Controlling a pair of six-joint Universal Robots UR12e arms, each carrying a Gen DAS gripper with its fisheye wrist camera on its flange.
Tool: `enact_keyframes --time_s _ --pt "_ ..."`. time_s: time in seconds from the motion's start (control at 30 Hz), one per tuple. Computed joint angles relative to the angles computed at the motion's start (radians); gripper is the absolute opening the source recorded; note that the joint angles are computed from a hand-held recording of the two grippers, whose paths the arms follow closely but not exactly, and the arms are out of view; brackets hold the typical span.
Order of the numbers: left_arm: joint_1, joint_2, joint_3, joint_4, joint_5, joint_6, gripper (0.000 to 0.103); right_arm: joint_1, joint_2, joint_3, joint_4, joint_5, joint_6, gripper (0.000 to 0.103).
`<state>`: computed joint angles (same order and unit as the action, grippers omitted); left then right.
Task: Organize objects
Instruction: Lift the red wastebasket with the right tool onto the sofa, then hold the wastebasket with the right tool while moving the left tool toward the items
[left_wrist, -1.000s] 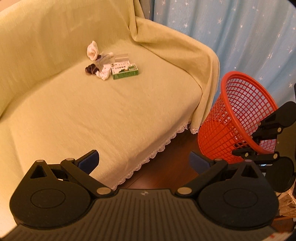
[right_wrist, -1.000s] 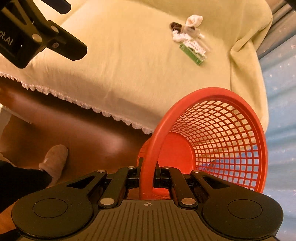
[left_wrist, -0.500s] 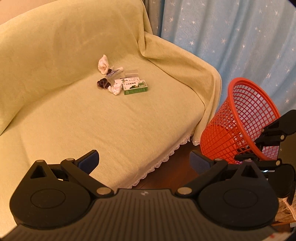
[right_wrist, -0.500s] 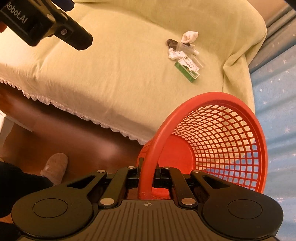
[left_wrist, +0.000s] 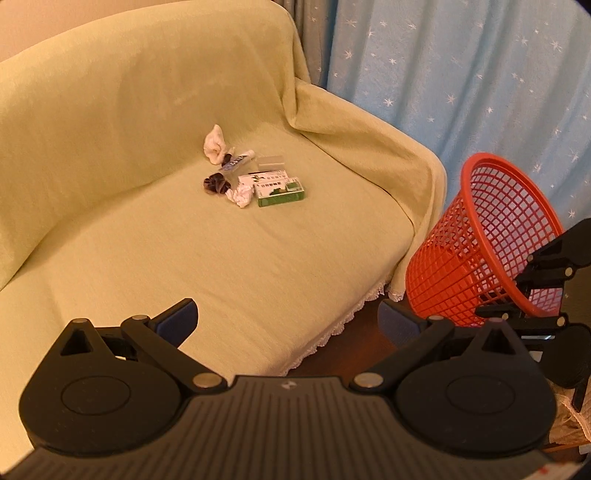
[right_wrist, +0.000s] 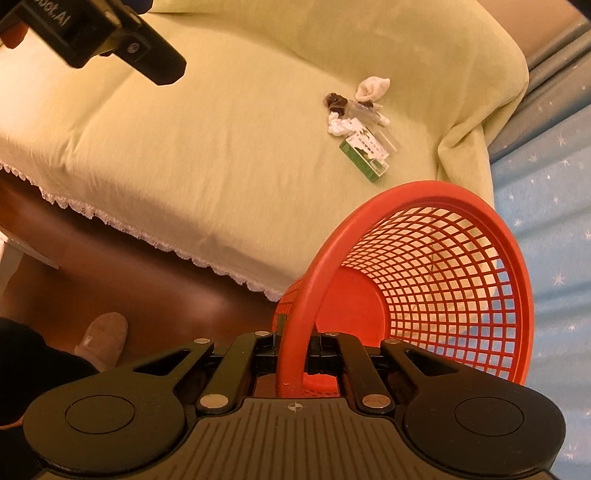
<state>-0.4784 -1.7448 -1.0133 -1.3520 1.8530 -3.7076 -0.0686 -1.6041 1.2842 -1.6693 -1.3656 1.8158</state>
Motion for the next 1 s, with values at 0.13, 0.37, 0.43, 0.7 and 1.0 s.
enact_keyframes --time_s 0.13,0.37,0.43,0.7,1.0 --pt "0.006 -0.007 0.015 -0.019 0.015 -0.011 0.102 0.002 0.021 -0.025 0.006 0.01 -0.019 0.002" --pt "0.017 -0.04 0.07 -0.074 0.047 -0.04 0.102 0.009 0.092 -0.105 0.04 0.019 -0.066 0.002" --pt "0.024 -0.058 0.097 -0.096 0.049 -0.051 0.102 0.009 0.119 -0.135 0.049 0.02 -0.076 0.002" --pt "0.06 -0.152 0.235 -0.153 0.049 -0.055 0.102 0.013 0.241 -0.274 0.095 0.012 -0.123 0.002" --pt "0.098 -0.269 0.408 -0.228 0.054 -0.068 0.102 0.021 0.376 -0.423 0.131 0.007 -0.203 0.002"
